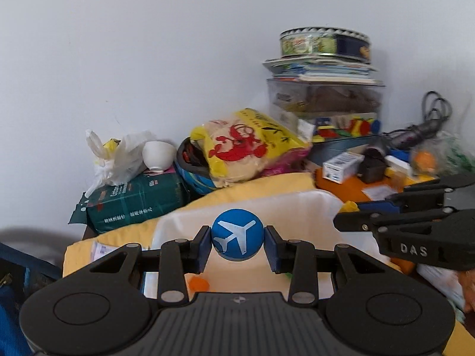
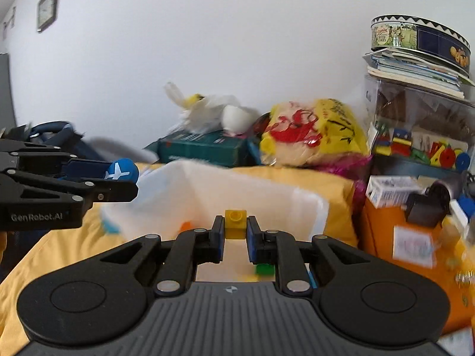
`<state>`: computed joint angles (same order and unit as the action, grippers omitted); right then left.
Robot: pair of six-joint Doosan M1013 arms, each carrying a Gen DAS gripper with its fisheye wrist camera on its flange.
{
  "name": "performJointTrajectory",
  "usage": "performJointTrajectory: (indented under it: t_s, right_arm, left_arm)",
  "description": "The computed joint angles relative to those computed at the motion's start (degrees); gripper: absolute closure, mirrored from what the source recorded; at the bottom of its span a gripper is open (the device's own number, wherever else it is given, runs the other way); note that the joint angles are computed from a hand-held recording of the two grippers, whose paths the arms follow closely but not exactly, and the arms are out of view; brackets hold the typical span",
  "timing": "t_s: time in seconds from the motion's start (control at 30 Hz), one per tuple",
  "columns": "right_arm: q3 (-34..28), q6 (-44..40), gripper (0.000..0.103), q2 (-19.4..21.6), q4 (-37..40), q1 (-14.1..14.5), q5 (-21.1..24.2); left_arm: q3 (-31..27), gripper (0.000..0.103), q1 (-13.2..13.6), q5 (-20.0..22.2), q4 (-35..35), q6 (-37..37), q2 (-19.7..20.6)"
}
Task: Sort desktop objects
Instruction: 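Carry the disc and yellow brick over the white bin and open both tools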
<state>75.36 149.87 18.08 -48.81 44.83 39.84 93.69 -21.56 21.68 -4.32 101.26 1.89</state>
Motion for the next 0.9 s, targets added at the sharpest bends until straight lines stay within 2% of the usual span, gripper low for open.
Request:
performJointTrajectory:
  t_s: [0.17, 0.23, 0.33, 0.47, 0.57, 0.6, 0.63, 0.7, 0.77, 0.83, 0.9]
  right_arm:
    - [-3.50, -1.36, 0.085, 3.08, 2.38, -0.74, 3.28]
    - [-4.20, -2.54, 0.073, 4.05, 2.65, -0.72, 4.67]
    - [-3.67, -3.31, 0.073, 3.87, 3.32, -0.71, 4.59]
    - [-2.09, -1.16, 0.073, 2.47, 0.48, -0.06, 3.15]
    - [-0.60, -0.94, 0.073, 1.12, -0.90, 0.42, 1.76]
    - [0.21, -0.88, 0.071, 0.51, -1.52, 0.61, 1.05]
    - [1.38, -0.15, 0.066, -0.27, -2.75, 0.90, 0.13]
    - [3.67, 1.71, 0.057, -1.76, -4.86, 1.61, -0.88]
    - [6.43, 3.34, 0.056, -3.50, -5.84, 2.26, -2.06]
    - [8.99, 4.30, 0.056, -4.99, -5.74, 2.84, -2.99]
    - [11.65, 6.17, 0.056, -6.29, -6.47, 3.48, -3.96]
  left_arm:
    - [-3.18, 0.061, -1.35, 3.70, 10.09, -8.55, 4.07]
    - [-3.34, 0.061, -1.73, 4.49, 12.54, -10.75, 4.53]
    - [-2.48, 0.060, -1.22, 3.30, 7.49, -6.48, 3.88]
    - [-0.84, 0.059, -1.38, 1.10, 8.98, -8.77, 2.03]
    - [1.19, 0.055, -1.55, -0.35, 7.99, -9.47, -0.29]
    - [2.41, 0.052, -1.76, -1.20, 8.54, -10.62, -1.41]
    - [3.35, 0.050, -1.93, -1.66, 8.74, -11.24, -2.23]
    - [5.40, 0.050, -2.43, -1.69, 9.32, -12.76, -3.98]
    - [7.33, 0.050, -3.06, -0.83, 9.99, -14.55, -5.43]
    - [9.79, 0.050, -4.18, -0.57, 13.96, -20.04, -6.98]
    - [11.75, 0.050, -4.63, 0.02, 10.40, -18.43, -8.09]
